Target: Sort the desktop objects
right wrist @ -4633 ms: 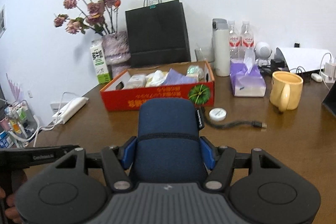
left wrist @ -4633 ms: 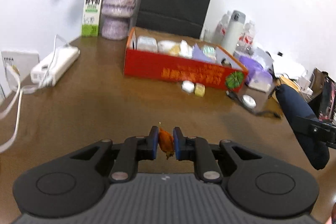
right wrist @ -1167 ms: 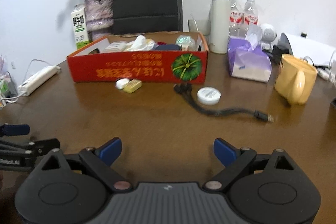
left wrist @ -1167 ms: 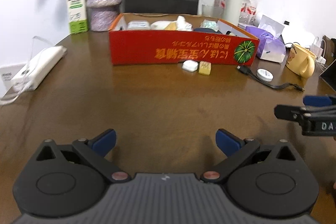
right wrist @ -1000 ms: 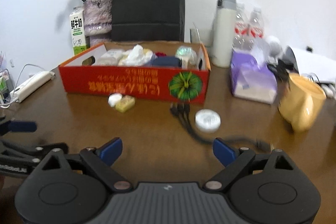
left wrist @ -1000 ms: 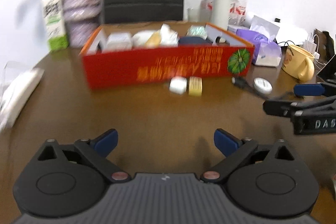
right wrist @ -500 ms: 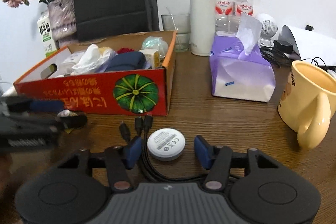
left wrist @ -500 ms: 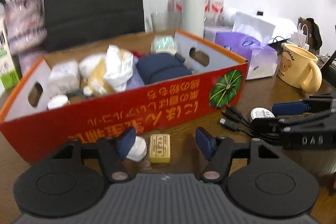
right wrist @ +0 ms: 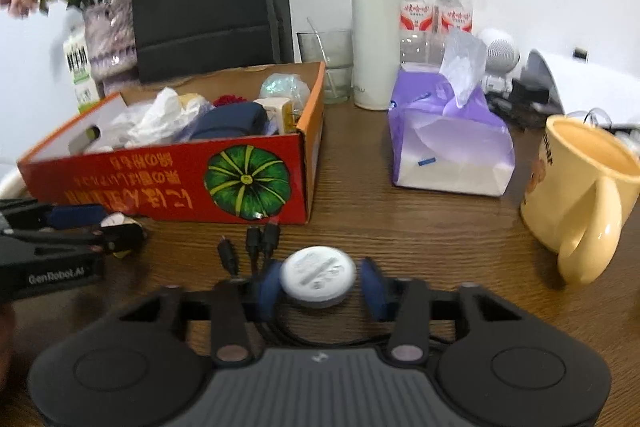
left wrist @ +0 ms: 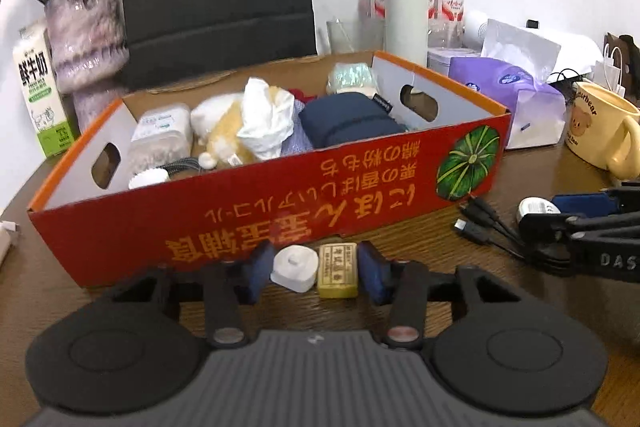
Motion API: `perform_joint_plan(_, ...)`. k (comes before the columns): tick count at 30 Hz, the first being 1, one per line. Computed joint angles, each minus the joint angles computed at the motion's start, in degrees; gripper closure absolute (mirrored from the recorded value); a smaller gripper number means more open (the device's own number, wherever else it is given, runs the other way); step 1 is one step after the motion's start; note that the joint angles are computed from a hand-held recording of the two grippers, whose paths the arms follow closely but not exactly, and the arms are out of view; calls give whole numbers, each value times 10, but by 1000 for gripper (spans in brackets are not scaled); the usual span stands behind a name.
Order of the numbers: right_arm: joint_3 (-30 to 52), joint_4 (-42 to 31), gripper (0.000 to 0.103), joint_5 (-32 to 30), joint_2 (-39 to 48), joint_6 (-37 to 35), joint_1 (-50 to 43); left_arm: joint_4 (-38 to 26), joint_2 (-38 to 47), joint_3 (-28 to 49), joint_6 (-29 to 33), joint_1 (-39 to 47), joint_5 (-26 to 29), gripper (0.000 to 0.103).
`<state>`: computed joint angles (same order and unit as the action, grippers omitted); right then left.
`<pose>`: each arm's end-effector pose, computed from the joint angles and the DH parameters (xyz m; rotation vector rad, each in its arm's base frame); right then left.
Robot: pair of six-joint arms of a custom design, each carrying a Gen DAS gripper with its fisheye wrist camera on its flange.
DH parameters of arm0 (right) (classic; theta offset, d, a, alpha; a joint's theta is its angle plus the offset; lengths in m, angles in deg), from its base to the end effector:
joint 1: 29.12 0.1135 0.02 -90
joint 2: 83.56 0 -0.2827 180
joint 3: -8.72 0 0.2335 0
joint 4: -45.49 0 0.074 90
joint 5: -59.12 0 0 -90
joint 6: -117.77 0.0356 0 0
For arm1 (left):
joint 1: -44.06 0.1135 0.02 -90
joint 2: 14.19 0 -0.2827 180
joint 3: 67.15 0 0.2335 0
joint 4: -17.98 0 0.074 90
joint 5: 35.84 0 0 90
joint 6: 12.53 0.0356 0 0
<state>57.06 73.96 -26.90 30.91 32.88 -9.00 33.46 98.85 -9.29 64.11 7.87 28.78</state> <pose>0.2997 0.1072 0.0904 -0.2536 2.2167 0.1638 0.2880 -0.1918 0.1141 0.2050 2.1764 0.0167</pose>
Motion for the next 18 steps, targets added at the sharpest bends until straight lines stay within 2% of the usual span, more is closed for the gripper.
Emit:
perform_joint_plan(1,-1,2,65,-2,0,-3,1,10,-3,-8,-4,-7,-6,67)
perform_joint_plan(2,-3,6,65,2,0,-7,4,26,-7,-20,-6,-15,-12,90)
perform_joint_plan(3,-8,15,65,9,0,-8,6,40,-13,-31,-3,-21,-6,94)
perform_joint_plan(4,-17,33,65,17,-1,-7,9,41,-22,-40,-8,-28,-7,102)
perform_joint_plan(9,-81,130,65,15,-40,-8,17,0,-89,-105,-71,-72,-13,102)
perform_joint_plan(13,-136,147,65,-5,-100,9,34,26,-176,-219,-161,-115,-23,99)
perform_joint_plan(15,-165,161,65,-16,-116,19,45,55,-190,-248,-164,-121,-24,93)
perform_joint_plan(16,-175,162,65,-15,-120,22,53,57,-188,-248,-153,-117,-16,75)
perform_joint_plan(17,-182,159,65,-9,-124,27,64,34,-186,-232,-147,-114,-13,45)
perform_joint_plan(18,-191,162,65,-3,-128,31,73,18,-182,-216,-139,-114,-18,35)
